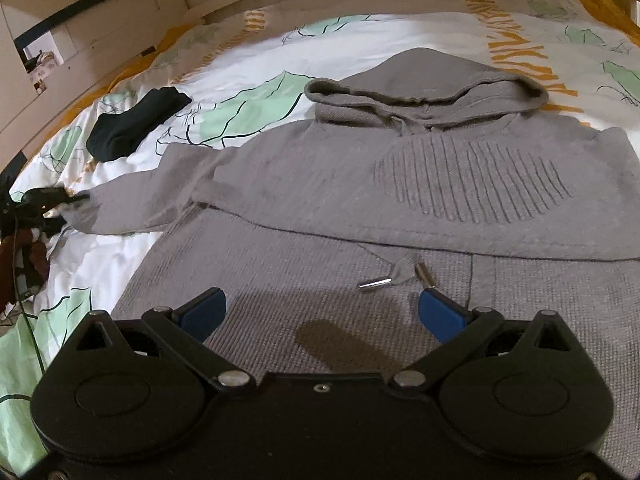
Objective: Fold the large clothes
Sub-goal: 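Reach the left gripper to the other sleeve cuff and grasp it, then carry the sleeve across the hoodie chest with the left gripper and release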
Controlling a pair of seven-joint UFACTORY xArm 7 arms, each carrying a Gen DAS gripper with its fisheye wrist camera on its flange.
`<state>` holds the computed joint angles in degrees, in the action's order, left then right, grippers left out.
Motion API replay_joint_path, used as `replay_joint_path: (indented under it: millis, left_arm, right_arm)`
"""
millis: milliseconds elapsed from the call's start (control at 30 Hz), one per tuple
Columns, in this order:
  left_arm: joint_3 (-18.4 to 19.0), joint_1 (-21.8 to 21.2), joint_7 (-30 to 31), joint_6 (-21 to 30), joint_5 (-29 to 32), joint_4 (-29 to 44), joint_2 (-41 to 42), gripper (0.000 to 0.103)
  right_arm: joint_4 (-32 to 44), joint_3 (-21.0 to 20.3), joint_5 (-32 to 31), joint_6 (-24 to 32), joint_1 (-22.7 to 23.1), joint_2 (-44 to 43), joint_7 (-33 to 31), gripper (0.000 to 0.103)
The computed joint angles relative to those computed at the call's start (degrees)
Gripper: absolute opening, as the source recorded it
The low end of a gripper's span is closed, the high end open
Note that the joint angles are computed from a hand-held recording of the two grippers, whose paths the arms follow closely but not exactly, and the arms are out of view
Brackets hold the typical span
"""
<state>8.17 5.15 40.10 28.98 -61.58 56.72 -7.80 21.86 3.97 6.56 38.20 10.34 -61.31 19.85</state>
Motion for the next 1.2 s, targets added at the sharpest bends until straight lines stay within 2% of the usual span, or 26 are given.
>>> replay_joint_path:
  millis: [100,233,467,633,967,1200]
  left_arm:
    - [-0.8,-1.0,-0.4,-1.3,0.4,0.0,-3.0,0.006]
    - [-0.9,-4.3,-1.5,0.8,2.0,2.8,-6.7,0.006]
    - [-4.1,-13.5,-4.9,1.2,6.6,10.0,-11.3,0.006]
    - [-8.8,-20.2,-8.2,-2.3,10.9,13.4,-11.9,0.006]
    - [-17.2,-32.5,-15.4,-9.5,19.0,11.0,-7.9,0.007]
    - [-20.6,-37.1,-21.2,-12.6,28.1,5.2,-1.4,0.007]
  right_arm:
    - [-0.1,-0.4,0.0,-0.3,0.1,-0.6,-0.2,0.102]
    - [-0.7,-1.4,0.0,0.4,-0.2,-2.6,-1.0,0.102]
    - [-3.7,-3.2,-0.2,4.3,-2.4,-11.3,-2.5,0.102]
    - [-6.3,-5.1,-1.2,7.7,-5.7,-18.4,-4.3,0.102]
    - [-10.4,-9.1,-1.1,8.1,-12.8,-26.2,-6.0,0.102]
    - [-9.8,-9.6,-1.2,8.9,-16.0,-27.6,-6.3,0.102]
